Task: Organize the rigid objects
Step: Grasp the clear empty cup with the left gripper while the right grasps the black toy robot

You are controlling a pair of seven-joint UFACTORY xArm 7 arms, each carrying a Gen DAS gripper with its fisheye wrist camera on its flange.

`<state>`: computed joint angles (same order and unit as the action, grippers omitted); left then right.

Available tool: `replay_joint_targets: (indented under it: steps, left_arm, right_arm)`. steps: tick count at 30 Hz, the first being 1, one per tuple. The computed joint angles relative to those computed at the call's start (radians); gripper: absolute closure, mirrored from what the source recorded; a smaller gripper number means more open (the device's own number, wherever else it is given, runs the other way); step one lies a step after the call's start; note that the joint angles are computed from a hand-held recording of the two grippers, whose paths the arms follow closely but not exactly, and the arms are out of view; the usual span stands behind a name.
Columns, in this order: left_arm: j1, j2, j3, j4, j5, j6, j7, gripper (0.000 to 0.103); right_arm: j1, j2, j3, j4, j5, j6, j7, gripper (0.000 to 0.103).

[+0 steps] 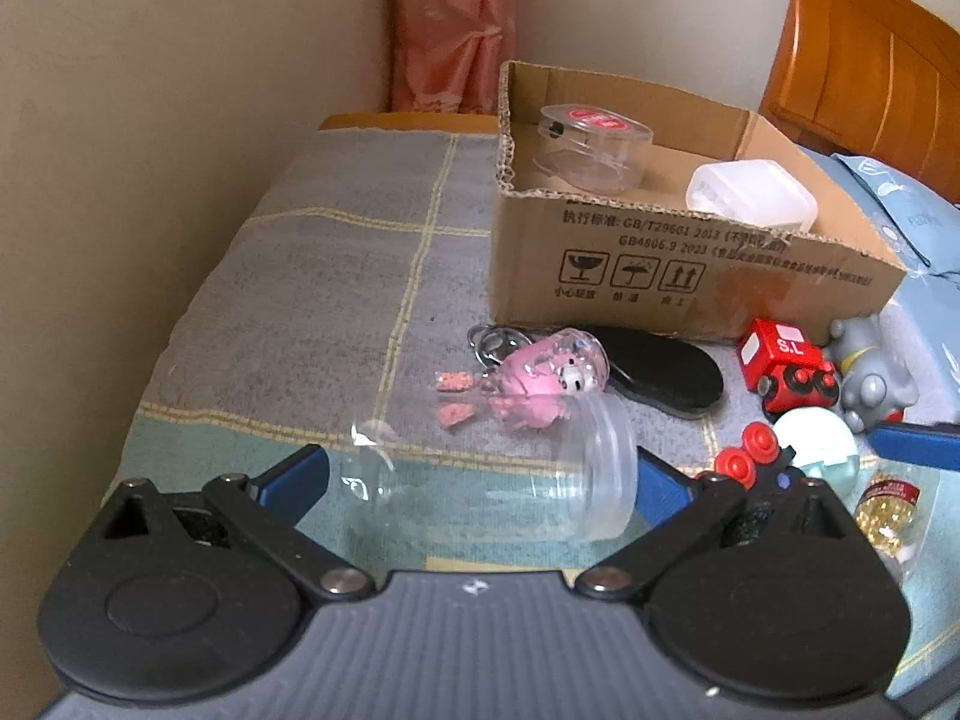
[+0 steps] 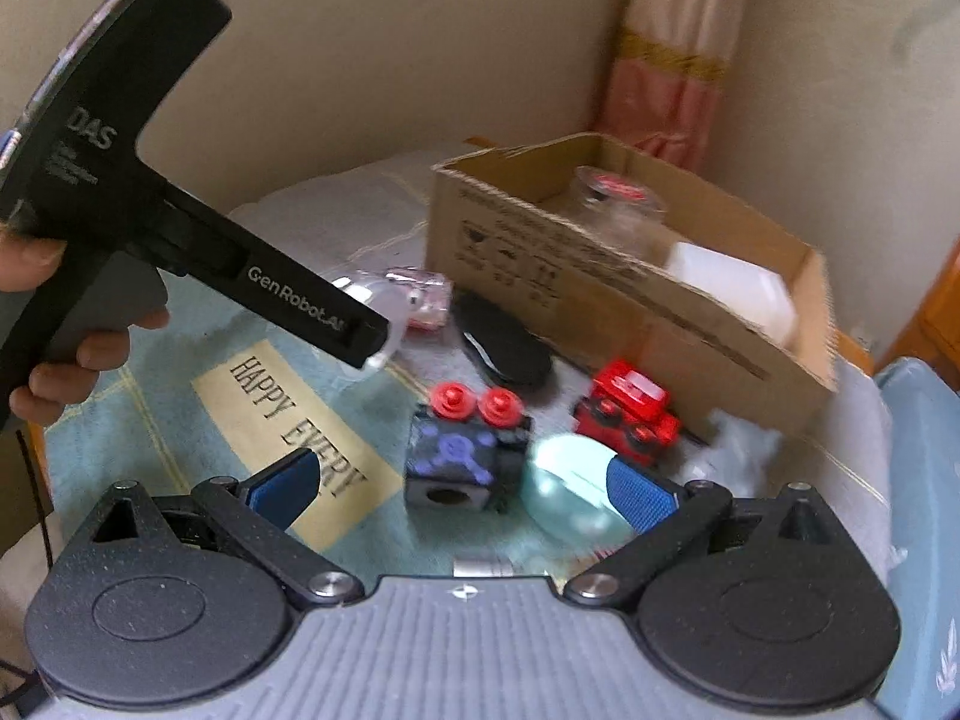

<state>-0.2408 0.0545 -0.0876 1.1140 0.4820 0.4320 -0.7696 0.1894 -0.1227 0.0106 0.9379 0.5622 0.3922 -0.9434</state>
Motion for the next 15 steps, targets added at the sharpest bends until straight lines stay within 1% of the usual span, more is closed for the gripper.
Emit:
replay_joint_targets:
  steps: [3, 6, 8, 11, 12, 14, 15]
  left_arm:
    - [0.011, -0.008, 0.003, -0.018, -0.029, -0.026, 0.051, 0.001]
    - [0.019, -0.012, 0.003, -0.033, -0.05, -0.058, 0.091, 0.001]
    - [0.021, -0.008, 0.003, -0.031, -0.055, -0.065, 0.115, 0.001]
    - [0.022, -0.01, 0.005, -0.037, -0.059, -0.08, 0.133, 0.001]
    - [0.023, -0.01, 0.005, -0.039, -0.065, -0.084, 0.142, 0.001]
    - [0.026, -0.009, 0.004, -0.043, -0.082, -0.094, 0.165, 0.001]
    - [0.027, -0.007, 0.004, -0.043, -0.09, -0.098, 0.175, 0.001]
  right_arm:
    - [-0.013, 0.06, 0.013, 0.063, -0.059, 0.059, 0.044, 0.0]
    - [-0.022, 0.095, 0.036, 0.088, -0.125, 0.057, 0.085, 0.0]
    - [-0.026, 0.104, 0.046, 0.096, -0.146, 0.058, 0.086, 0.0]
    - [-0.029, 0.104, 0.053, 0.109, -0.142, 0.107, 0.059, 0.0]
    - [-0.029, 0.101, 0.055, 0.114, -0.143, 0.14, 0.05, 0.0]
    - [-0.029, 0.098, 0.055, 0.12, -0.122, 0.187, 0.014, 0.0]
    - [-0.029, 0.095, 0.056, 0.118, -0.113, 0.195, 0.0, 0.0]
